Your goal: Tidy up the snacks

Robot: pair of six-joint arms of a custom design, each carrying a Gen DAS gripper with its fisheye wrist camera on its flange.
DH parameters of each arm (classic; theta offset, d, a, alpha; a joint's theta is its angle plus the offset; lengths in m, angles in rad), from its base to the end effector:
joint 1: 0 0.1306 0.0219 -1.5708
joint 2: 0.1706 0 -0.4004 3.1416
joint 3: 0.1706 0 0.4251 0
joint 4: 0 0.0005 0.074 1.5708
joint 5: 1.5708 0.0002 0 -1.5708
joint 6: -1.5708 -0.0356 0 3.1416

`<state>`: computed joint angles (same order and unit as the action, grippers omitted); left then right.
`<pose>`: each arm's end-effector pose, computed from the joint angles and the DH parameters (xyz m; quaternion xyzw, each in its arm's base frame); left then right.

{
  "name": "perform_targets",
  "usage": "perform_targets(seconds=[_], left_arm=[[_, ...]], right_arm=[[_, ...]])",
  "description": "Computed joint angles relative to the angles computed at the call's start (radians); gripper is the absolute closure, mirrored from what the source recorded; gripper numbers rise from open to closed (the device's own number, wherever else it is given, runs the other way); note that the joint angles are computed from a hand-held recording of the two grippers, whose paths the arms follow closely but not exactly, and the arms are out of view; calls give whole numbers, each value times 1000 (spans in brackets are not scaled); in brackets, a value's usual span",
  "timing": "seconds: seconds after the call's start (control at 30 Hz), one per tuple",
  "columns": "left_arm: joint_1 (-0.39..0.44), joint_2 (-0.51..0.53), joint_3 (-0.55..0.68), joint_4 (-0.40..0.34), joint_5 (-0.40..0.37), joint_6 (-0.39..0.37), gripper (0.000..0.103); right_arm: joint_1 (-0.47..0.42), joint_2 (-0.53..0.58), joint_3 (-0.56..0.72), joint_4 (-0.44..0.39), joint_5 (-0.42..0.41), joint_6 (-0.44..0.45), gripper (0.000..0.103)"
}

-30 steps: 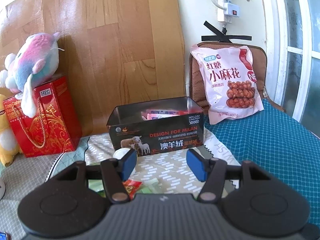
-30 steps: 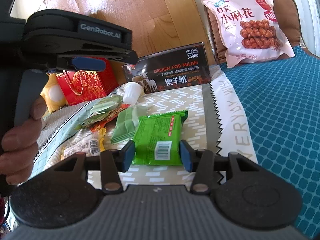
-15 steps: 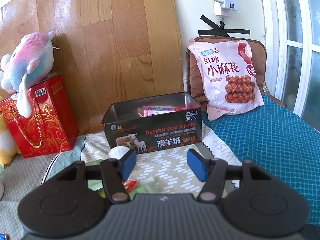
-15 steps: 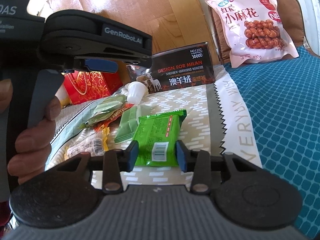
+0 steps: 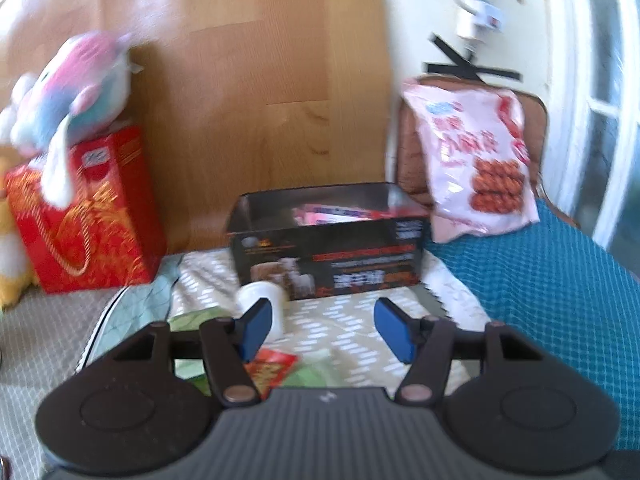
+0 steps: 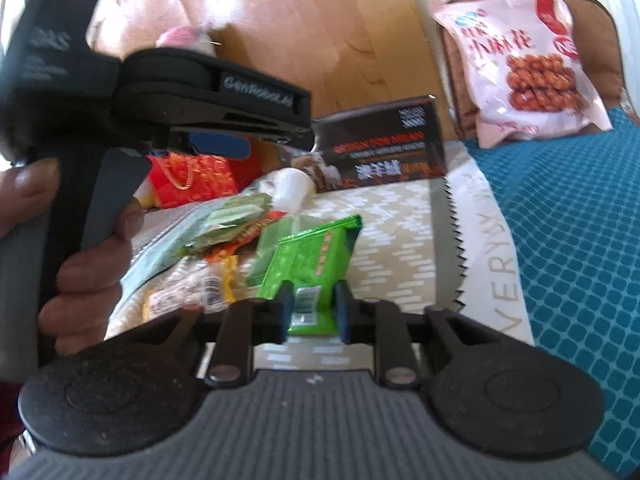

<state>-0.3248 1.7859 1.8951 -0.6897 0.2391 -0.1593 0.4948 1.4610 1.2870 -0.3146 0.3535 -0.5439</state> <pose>0.6471 -0.2273 0.4882 0.2644 0.8346 -0.1436 0.4615 0.4986 0.2545 0.4061 0.1113 0.8413 0.1208 0.5150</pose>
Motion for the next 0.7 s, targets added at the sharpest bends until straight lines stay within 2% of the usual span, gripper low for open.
perform_targets(seconds=[0.1,0.2,0.37,0.4,0.47,0.57,0.7], left_arm=[[44,25,39,-46,62,43,46],[74,26,38,-68,125,53,46],[107,12,11,-97,231,58,46],[113,10,6,-106,247,59,46],[130,3,-10,-120,272,69,46],[165,-2,-26,-135,314,104,46],[216,-10,-43,-157,404,142,49]], right_arm=[[-3,-3,-5,22,-54,39,80],[-7,-20,-31,74,-126,83,81],[-9,-24,-35,81,-115,60,76],[-11,-25,-38,86,-110,46,73],[-14,-31,-46,99,-99,21,59],[-15,-31,-46,98,-96,9,58],[-10,-19,-27,70,-100,37,58]])
